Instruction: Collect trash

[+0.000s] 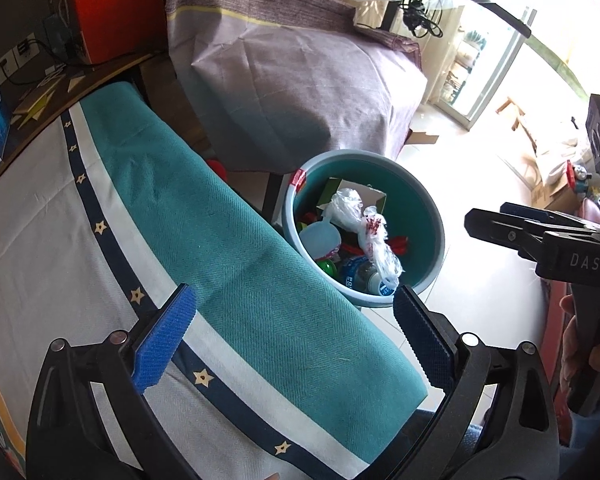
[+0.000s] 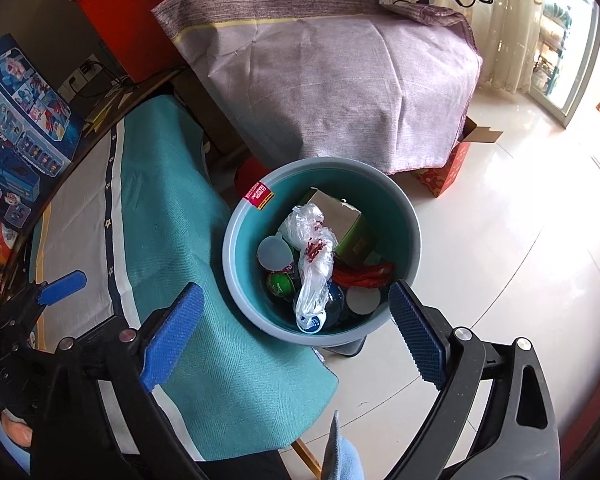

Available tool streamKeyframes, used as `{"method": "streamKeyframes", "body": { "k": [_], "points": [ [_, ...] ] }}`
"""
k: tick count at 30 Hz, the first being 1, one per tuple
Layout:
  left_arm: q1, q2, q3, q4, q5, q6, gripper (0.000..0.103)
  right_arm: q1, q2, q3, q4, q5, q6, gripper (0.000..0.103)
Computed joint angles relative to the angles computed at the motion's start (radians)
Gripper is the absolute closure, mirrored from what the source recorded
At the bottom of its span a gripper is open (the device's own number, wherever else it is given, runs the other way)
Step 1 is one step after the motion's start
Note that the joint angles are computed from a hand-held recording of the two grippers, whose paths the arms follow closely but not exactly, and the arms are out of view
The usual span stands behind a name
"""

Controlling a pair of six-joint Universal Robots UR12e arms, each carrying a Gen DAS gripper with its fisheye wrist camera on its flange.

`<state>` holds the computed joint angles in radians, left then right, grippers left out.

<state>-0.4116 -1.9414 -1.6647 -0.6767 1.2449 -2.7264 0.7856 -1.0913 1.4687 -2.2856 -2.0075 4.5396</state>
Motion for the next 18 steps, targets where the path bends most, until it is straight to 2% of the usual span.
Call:
{"method": "streamKeyframes", "body": {
  "k": [6, 10, 18],
  "points": [
    [0.017, 0.032, -0.035, 0.018, -0.013, 0.003, 0.004, 0.035, 0.006, -0.038, 0.054, -0.07, -0.006, 0.007],
    [0.033, 0.053, -0.06, 0.03, -0.022, -0.002, 0.004, 0.049, 0.011, -0.049, 0.045, -0.077, -0.005, 0.007],
    [0.062, 0.094, -0.108, 0.07, -0.036, -0.015, 0.004, 0.074, 0.042, -0.117, 0.11, -0.086, -0.044, 0.007]
  ]
}}
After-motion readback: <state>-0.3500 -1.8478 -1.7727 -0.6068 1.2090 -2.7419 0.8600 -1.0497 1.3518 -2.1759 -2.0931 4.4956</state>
